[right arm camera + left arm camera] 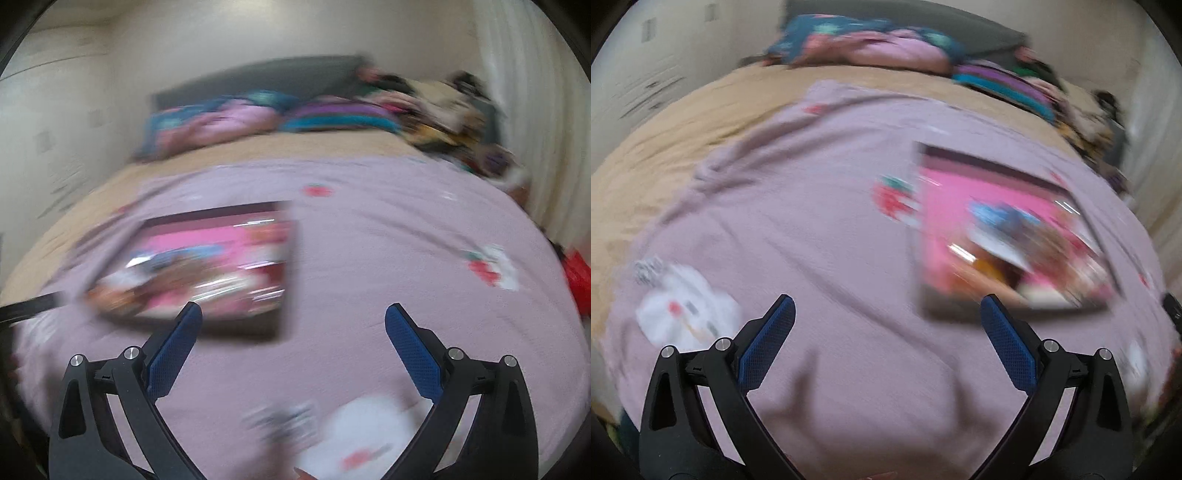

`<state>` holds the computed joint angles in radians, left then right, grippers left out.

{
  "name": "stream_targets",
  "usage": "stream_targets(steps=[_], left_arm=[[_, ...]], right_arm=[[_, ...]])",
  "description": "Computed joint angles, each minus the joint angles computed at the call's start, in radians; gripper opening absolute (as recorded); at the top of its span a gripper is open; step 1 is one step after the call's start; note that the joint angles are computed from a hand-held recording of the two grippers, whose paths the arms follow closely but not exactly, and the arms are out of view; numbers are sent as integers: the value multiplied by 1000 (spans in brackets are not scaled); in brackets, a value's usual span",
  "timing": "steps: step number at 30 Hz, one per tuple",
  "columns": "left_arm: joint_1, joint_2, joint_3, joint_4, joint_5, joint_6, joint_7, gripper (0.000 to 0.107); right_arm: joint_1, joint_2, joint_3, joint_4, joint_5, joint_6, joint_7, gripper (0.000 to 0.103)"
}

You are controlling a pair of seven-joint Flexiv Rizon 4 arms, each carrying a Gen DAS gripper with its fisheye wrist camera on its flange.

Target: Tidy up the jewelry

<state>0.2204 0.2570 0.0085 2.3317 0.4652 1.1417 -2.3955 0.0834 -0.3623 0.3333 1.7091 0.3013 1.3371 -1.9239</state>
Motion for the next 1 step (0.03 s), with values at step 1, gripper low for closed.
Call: stream_targets(steps=[1], left_arm=[[39,-10,-1,-23,36,-36,-21,94]], right_arm=[[44,-39,-73,-34,-63,-9,76,99]])
